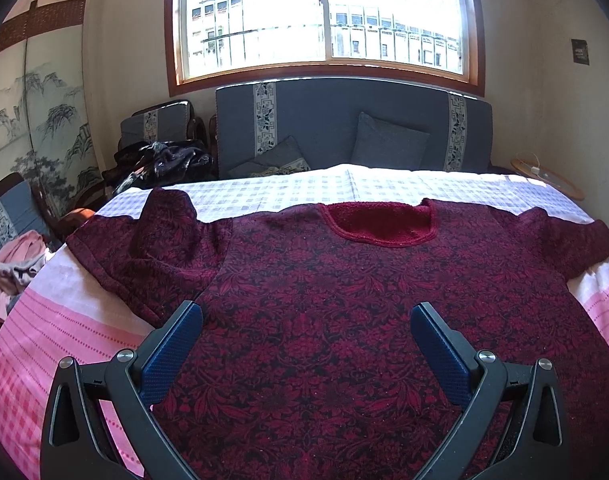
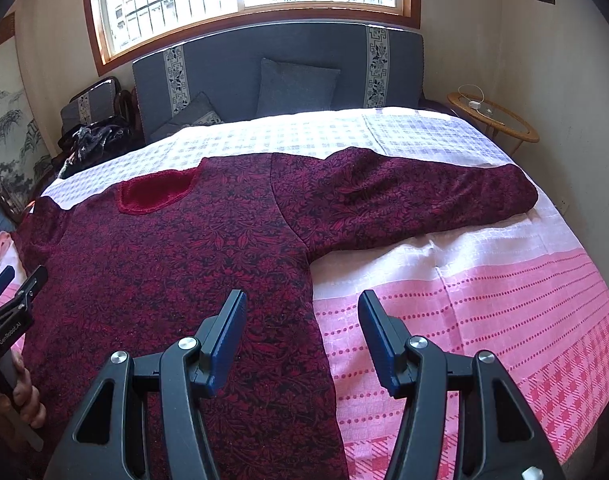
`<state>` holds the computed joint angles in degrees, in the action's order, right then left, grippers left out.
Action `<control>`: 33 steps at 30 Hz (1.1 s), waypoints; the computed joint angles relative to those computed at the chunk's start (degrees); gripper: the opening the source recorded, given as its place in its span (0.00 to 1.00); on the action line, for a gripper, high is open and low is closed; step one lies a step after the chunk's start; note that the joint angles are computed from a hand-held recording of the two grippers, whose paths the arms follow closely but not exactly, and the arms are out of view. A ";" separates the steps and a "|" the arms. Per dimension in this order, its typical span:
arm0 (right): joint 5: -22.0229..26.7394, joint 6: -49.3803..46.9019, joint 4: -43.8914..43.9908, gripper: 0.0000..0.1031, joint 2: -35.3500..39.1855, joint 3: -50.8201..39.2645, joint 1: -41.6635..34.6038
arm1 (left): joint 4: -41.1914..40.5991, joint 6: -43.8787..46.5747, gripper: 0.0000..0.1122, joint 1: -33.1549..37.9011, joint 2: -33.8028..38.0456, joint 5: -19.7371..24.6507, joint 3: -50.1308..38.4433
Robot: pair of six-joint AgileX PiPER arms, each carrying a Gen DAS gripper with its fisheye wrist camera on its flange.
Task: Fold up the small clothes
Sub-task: 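Move the right gripper over the sweater sleeve nearest it and grasp its cuff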
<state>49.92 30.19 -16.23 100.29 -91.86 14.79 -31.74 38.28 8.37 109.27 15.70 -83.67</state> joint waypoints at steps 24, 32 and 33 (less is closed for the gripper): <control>-2.40 -5.84 5.03 0.53 4.48 -1.79 -7.20 | 11.41 -10.82 0.92 -1.90 1.08 -2.31 0.78; -5.82 -18.88 22.74 0.53 6.78 -1.26 -21.54 | 20.94 -19.65 0.92 -3.18 0.80 -3.73 1.59; -6.03 -21.33 26.80 0.53 7.38 -1.61 -24.54 | 22.61 -21.45 0.92 -3.37 0.68 -4.14 1.83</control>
